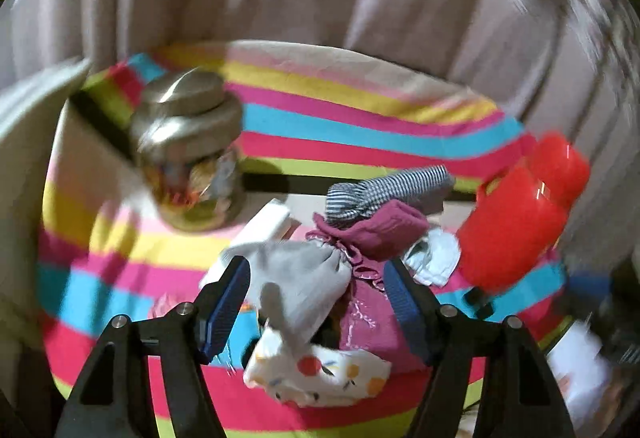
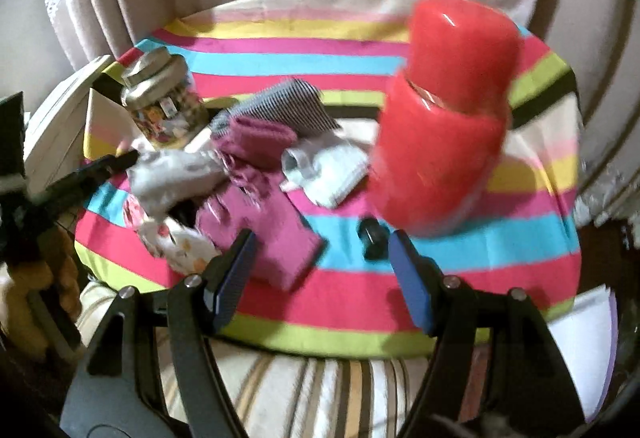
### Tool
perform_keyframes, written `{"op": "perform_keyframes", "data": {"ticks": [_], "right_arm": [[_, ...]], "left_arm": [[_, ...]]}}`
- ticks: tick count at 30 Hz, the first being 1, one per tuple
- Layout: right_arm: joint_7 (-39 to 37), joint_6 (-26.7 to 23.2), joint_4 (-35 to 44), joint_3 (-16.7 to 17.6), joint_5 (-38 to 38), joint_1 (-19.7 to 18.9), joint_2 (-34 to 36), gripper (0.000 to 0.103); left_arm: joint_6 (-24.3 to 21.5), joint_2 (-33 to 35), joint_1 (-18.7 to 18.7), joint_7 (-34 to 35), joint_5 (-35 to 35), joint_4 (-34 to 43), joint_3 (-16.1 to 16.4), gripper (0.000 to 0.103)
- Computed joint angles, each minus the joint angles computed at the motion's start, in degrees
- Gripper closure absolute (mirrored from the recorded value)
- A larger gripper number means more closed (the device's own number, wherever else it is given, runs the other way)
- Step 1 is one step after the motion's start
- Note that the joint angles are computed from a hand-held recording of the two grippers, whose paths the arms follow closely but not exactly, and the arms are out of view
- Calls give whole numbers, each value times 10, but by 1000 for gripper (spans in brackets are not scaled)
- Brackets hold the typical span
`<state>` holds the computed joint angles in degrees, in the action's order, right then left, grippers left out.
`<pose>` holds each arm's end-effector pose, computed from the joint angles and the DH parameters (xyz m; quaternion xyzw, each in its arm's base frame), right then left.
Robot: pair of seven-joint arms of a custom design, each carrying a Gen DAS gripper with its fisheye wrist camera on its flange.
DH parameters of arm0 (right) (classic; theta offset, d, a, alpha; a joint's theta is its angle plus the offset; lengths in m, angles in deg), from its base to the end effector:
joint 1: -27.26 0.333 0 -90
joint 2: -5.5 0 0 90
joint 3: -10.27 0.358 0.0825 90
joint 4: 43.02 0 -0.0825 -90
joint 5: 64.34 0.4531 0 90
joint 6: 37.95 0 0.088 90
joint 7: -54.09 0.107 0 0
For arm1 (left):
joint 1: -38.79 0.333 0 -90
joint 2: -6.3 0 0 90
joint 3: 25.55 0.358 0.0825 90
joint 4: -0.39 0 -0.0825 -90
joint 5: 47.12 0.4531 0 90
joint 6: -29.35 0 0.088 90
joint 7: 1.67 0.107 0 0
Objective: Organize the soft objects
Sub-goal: 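Grasp the grey sock with the left tool while the right tool grasps the houndstooth cap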
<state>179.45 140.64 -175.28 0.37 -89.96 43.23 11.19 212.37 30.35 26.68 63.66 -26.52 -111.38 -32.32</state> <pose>0.6050 0.1026 0.3706 -0.6421 0.6824 -0.2208 0.2707 0.6831 -0.2597 0.3500 -0.5673 0.7192 -0.3493 0.1972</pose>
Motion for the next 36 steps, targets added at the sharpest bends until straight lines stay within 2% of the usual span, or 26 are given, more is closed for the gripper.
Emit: {"op": "perform_keyframes", "data": {"ticks": [1, 3, 4, 7, 8, 9, 10, 13, 16, 19, 22, 25, 28, 32, 36], "right_arm": [[-10, -5, 14, 5, 5, -1, 7, 32], [-61, -15, 41, 33, 55, -17, 22, 32], [-115, -25, 60, 64, 112, -39, 33, 32], [-207, -61, 113, 112, 214, -71, 62, 31], [-216, -68, 126, 108, 222, -66, 69, 29], [-217, -79, 145, 96, 217, -54, 79, 26], [-216, -92, 167, 80, 206, -38, 91, 25], [-224, -134, 227, 54, 195, -12, 126, 21], [-272, -179, 293, 78, 246, -34, 168, 20], [-293, -227, 357, 87, 286, -41, 212, 20], [-296, -291, 435, 75, 286, -32, 267, 20], [-285, -324, 490, 55, 267, -18, 306, 20], [-299, -366, 536, 68, 281, -30, 340, 18], [-312, -404, 571, 79, 303, -42, 373, 18], [-332, -412, 583, 102, 349, -64, 391, 18]], "left_arm": [[-7, 8, -17, 7, 13, 12, 16, 33], [-28, 25, -16, 29, 28, 35, 10, 33], [-46, 37, -24, 37, 36, 52, 15, 33], [-87, 66, -40, 40, 49, 88, 30, 33], [-96, 71, -46, 37, 55, 94, 36, 33], [-105, 77, -42, 40, 57, 99, 33, 38], [-113, 81, -33, 46, 54, 101, 23, 48], [-137, 93, 4, 76, 28, 109, -17, 65], [-140, 101, 33, 110, 0, 107, -48, 71], [-132, 102, 60, 138, -32, 97, -77, 80], [-120, 100, 89, 167, -63, 85, -105, 85], [-111, 96, 114, 188, -92, 73, -129, 87], [-99, 90, 145, 206, -124, 56, -160, 88], [-90, 85, 165, 223, -145, 43, -181, 89], [-88, 87, 170, 231, -157, 44, -190, 90]]}}
